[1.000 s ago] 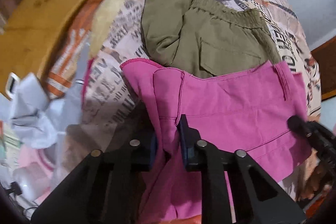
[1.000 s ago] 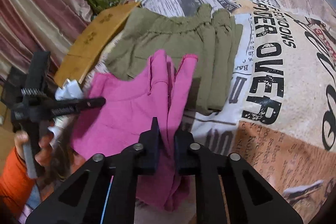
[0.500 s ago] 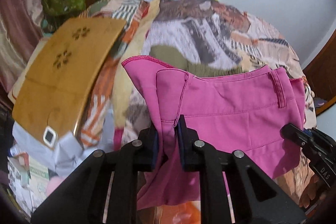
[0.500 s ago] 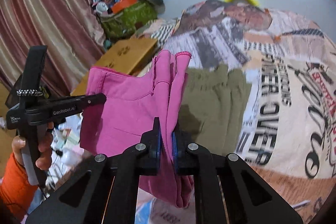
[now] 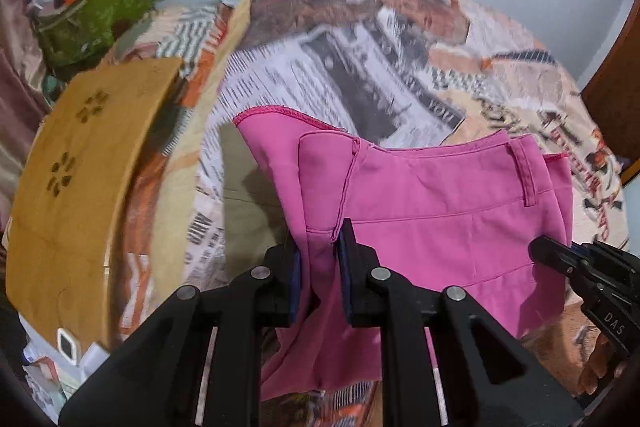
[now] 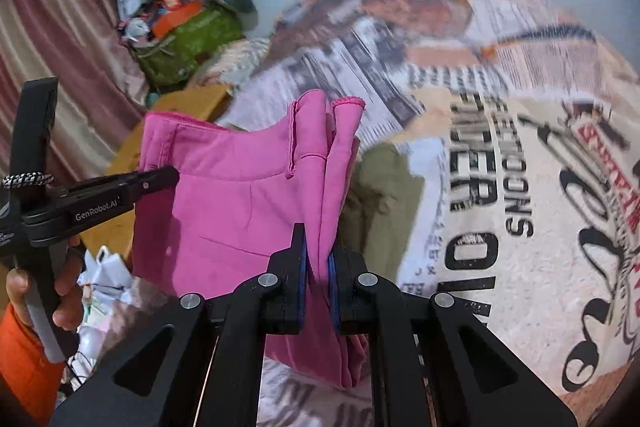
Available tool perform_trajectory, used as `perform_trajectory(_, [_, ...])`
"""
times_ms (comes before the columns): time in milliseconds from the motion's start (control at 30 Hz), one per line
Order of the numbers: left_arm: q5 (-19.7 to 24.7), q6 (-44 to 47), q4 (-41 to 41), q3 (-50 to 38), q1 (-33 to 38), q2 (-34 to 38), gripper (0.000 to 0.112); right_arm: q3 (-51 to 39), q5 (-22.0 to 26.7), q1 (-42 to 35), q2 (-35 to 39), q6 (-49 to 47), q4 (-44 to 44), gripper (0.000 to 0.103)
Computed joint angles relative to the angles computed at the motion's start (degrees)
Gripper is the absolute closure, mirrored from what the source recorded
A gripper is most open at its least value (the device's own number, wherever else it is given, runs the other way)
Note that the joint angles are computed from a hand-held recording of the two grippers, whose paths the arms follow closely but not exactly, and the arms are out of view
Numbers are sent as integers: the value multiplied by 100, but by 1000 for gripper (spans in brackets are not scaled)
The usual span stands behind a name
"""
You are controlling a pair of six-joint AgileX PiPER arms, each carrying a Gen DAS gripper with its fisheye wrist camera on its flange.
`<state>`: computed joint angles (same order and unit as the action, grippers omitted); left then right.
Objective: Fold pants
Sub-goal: 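Lower the pink pants onto the olive pants and open both grippers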
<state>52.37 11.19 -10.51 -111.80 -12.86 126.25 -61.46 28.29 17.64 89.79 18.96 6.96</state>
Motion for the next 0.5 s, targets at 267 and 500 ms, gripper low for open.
perform_trajectory(267, [-561,296,-109,256,186,142,62,425,-170,-56,-169,49,-512,87])
perform_trajectory(500, [-621,294,-1,623,474,-264,54,591,390,-66,-842,484,-954,84])
